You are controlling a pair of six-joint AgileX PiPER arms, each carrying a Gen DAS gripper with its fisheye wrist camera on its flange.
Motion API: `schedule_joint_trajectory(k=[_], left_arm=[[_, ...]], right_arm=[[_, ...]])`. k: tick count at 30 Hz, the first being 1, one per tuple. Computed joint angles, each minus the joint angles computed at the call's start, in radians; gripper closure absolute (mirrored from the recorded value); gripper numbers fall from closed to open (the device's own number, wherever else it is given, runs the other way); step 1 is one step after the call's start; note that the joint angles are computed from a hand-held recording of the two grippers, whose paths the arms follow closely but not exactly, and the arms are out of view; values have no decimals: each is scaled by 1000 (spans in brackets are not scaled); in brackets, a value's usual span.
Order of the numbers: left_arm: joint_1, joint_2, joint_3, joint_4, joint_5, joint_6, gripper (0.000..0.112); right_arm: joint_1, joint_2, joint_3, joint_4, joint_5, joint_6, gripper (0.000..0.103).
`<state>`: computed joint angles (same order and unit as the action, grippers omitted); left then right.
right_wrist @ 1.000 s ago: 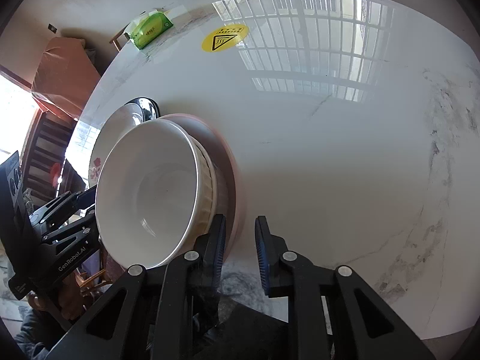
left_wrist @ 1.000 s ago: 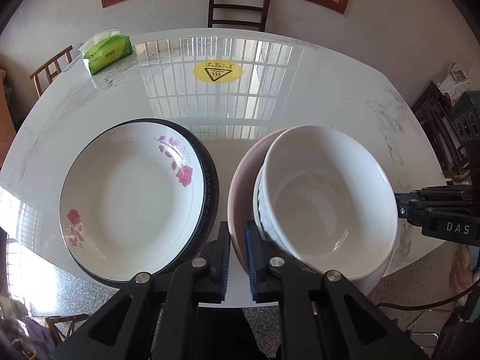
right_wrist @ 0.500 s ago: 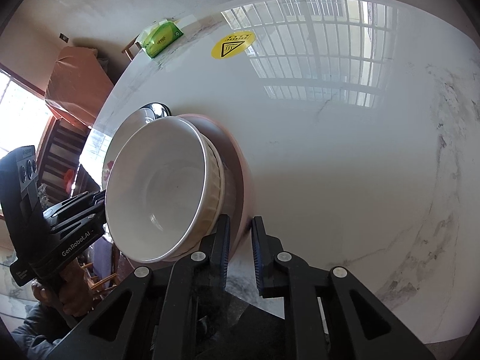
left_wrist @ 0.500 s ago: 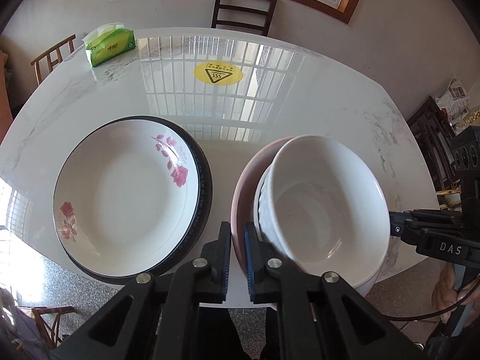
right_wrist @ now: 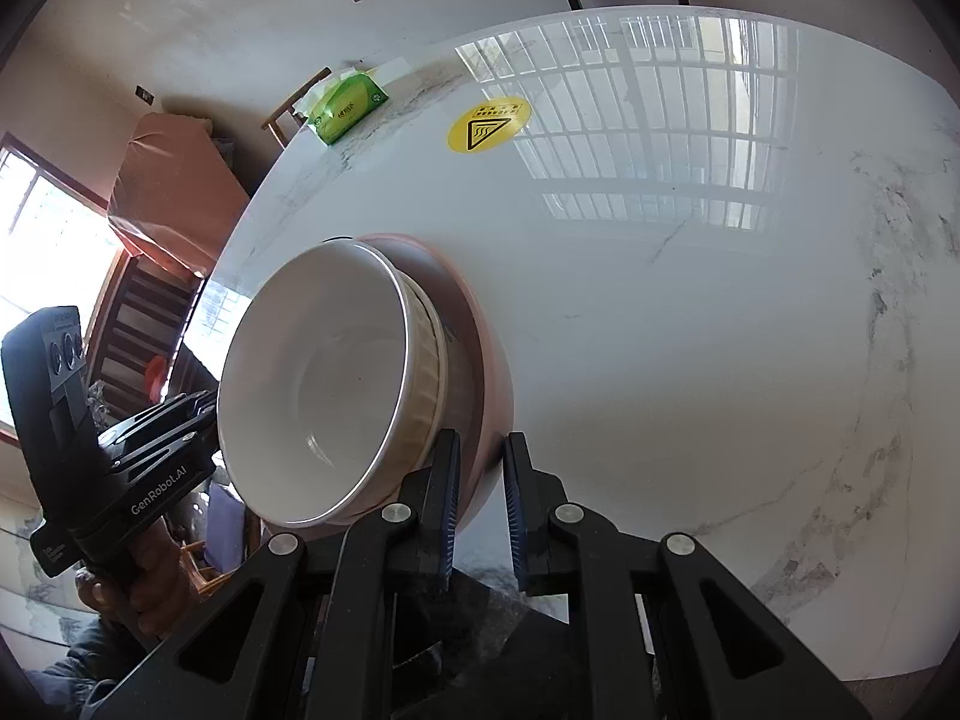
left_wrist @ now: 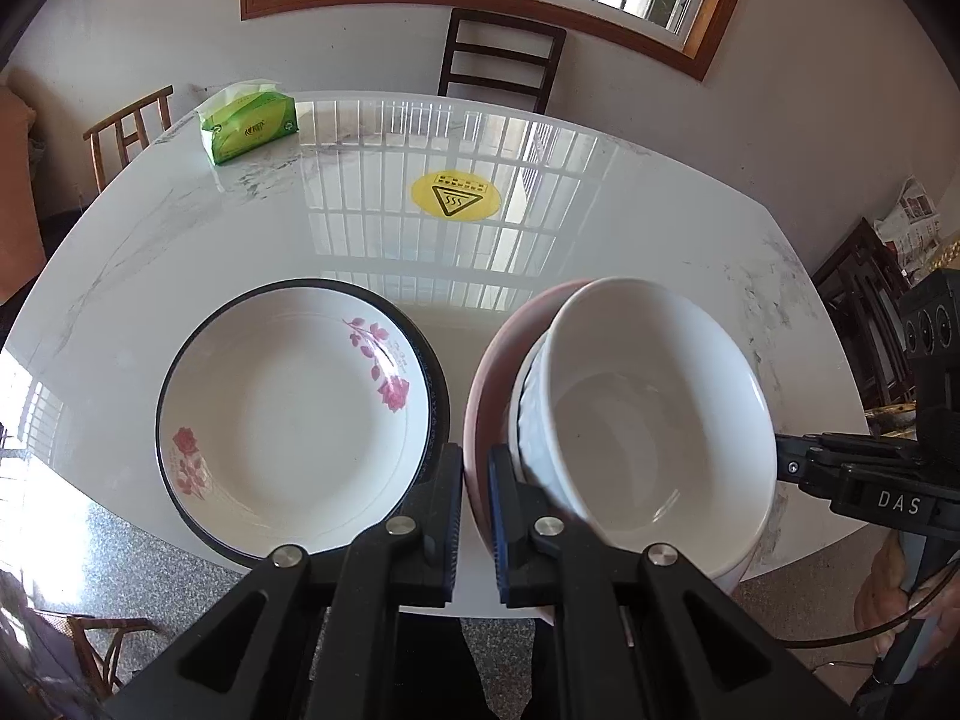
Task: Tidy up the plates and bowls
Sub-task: 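Lift the nested bowl stack with both tools off the table, then carry the bowl stack with both tools over the plate stack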
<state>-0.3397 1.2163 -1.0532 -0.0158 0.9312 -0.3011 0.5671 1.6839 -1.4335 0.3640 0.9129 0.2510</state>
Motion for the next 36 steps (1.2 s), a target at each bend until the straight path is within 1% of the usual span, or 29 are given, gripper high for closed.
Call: schedule_joint_trajectory(k=[3,9,21,28,32,33,36], left_arm=[[27,-21,-13,-1,24,8,104],[126,-46,-59,-24,72,66,104],[346,-75,-99,-91,123,206,105],[442,-63,-96,-124,120,268,106],[491,-57,-87,-146,116,302,107],[499,-56,-84,-146,114,306,107],[521,-49,-75,-155,105,319,107]], right_arm=[[13,15,-36,0,9,5,89],[41,59,-124,3,32,16,89],[115,213,-389,-21,117,55,89],[143,315,-550,-32,175,79,89],[154,345,-591,-31,190,85,89],[159,369,-630,-35,206,92,89],[168,396,-679,-45,229,101,89]])
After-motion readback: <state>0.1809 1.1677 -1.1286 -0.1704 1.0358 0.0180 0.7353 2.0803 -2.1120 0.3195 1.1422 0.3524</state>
